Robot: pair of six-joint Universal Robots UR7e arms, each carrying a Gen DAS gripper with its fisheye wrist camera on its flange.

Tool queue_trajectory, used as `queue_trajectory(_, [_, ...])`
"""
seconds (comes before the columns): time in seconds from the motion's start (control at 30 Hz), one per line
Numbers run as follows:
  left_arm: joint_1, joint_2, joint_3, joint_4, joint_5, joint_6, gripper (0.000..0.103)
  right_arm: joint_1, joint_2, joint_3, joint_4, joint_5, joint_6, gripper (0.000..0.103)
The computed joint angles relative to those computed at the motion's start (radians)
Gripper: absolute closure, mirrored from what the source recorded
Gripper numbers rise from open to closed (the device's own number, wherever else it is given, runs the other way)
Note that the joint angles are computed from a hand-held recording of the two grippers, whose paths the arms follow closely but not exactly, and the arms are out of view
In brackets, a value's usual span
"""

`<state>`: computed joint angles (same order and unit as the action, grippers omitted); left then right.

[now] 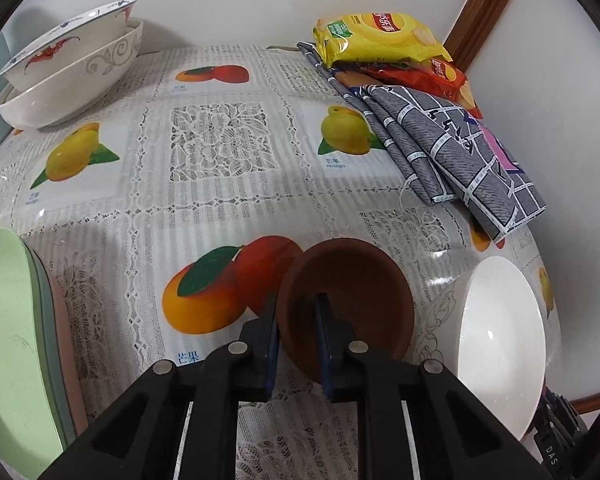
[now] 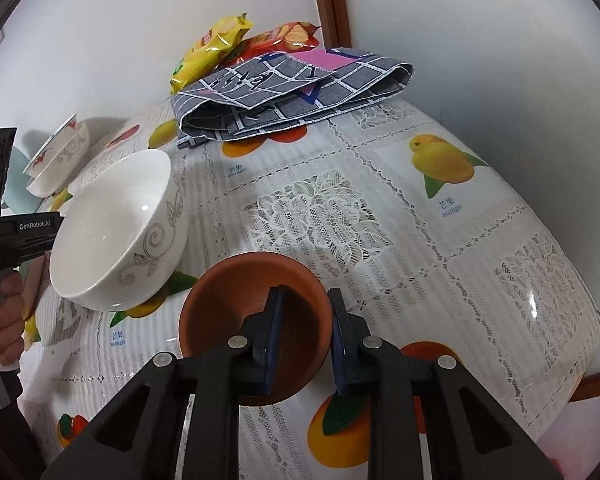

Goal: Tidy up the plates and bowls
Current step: 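Close the left gripper on its brown bowl rim while the right gripper closes on the other, then carry the brown bowl in the right gripper into the white bowl while the left gripper holds its bowl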

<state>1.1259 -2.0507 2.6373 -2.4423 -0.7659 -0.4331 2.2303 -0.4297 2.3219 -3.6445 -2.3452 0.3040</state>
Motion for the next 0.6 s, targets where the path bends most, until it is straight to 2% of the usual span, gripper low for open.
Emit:
queue_trajectory(0.1, [-0.017,-0.02,0.006,0.024,0.01,-0.003,0.092,-0.003,-0.009,0.007,-0.012,0.024,0.002,0.091])
queue_trajectory(0.43, [-0.076,-0.148,0.013,0.169,0.026,-0.063,0.094,0.033,-0.018,0.0,-0.006,0.002,0.014,0.094])
queue_trajectory(0.6, [-0.103,-0.214,0.014,0.256,0.019,-0.101,0.094,0.04,-0.032,0.012,0.003,-0.004,0.054,0.093])
